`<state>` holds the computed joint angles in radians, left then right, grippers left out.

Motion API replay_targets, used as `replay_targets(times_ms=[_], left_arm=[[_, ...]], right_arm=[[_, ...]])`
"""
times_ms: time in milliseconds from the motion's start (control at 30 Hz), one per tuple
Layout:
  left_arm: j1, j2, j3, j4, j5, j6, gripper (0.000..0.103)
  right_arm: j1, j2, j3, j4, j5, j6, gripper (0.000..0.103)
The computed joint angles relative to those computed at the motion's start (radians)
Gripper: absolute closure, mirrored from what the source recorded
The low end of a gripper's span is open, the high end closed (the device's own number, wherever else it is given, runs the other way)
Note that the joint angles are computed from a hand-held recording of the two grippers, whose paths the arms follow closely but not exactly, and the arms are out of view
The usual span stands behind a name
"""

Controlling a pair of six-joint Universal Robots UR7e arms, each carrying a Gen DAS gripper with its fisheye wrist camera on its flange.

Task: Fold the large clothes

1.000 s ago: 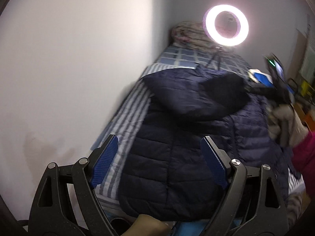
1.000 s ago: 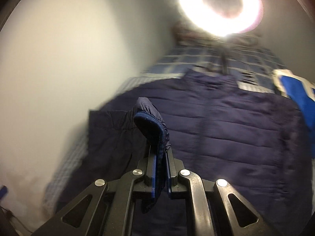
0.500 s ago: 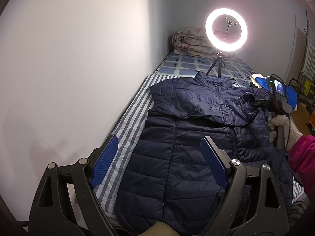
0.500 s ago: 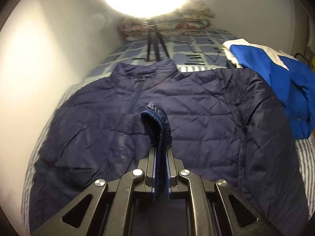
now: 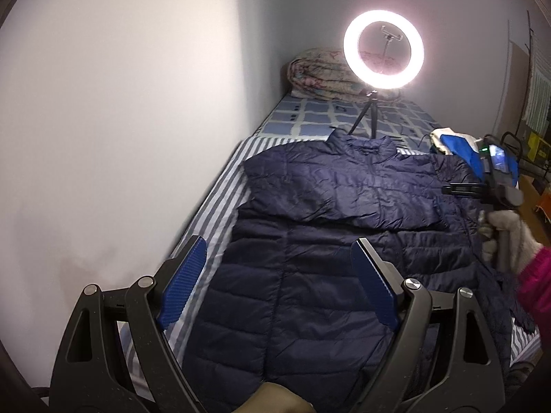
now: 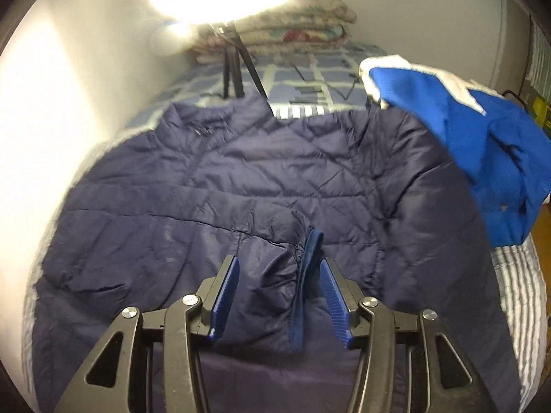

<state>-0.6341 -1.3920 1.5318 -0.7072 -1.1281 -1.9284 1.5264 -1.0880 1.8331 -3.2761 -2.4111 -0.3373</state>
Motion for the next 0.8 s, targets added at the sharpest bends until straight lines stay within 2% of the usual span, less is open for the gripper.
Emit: replay_targets(times_ms=[100,200,300,367,467,667,733,800], left_arm=[[0.015,0.028,-0.006,-0.028,0.038,0.029,0.015],[0.023,0.044,-0.004,-0.096,0.06,0.07,0.015],[0.024,0.054,0.002,-0.167,0.056,0.114,0.015],[0.02,0.053,0.012,-0.217,0.044,0.141,0.015],[0.009,0.044,0.032,-0.283,0.035,0.182,0.015],[-0.008,0.009,0.077,-0.362,0.012,0.171,0.015],[-0.009,0.003,0.085,-0.377,0.007,0.156,0.015],[-0.011,0.004,0.085,-0.385,0.004,0.154,0.015]], right_arm=[[0.034,-0.09,0.082,-0.019,0.014,-0.013,0.042],[0.081,-0.206,0.181,-0.034,0.004,-0.003,0.041],[0.125,-0.313,0.279,-0.085,-0.04,-0.021,0.034],[0.15,-0.39,0.346,-0.095,-0.084,-0.022,0.034],[0.167,-0.547,0.459,-0.029,-0.148,0.041,0.034],[0.125,-0.843,0.615,0.149,-0.212,0.186,0.035],[0.078,-0.954,0.656,0.22,-0.198,0.236,0.036],[0.013,-1.059,0.689,0.277,-0.15,0.267,0.036]])
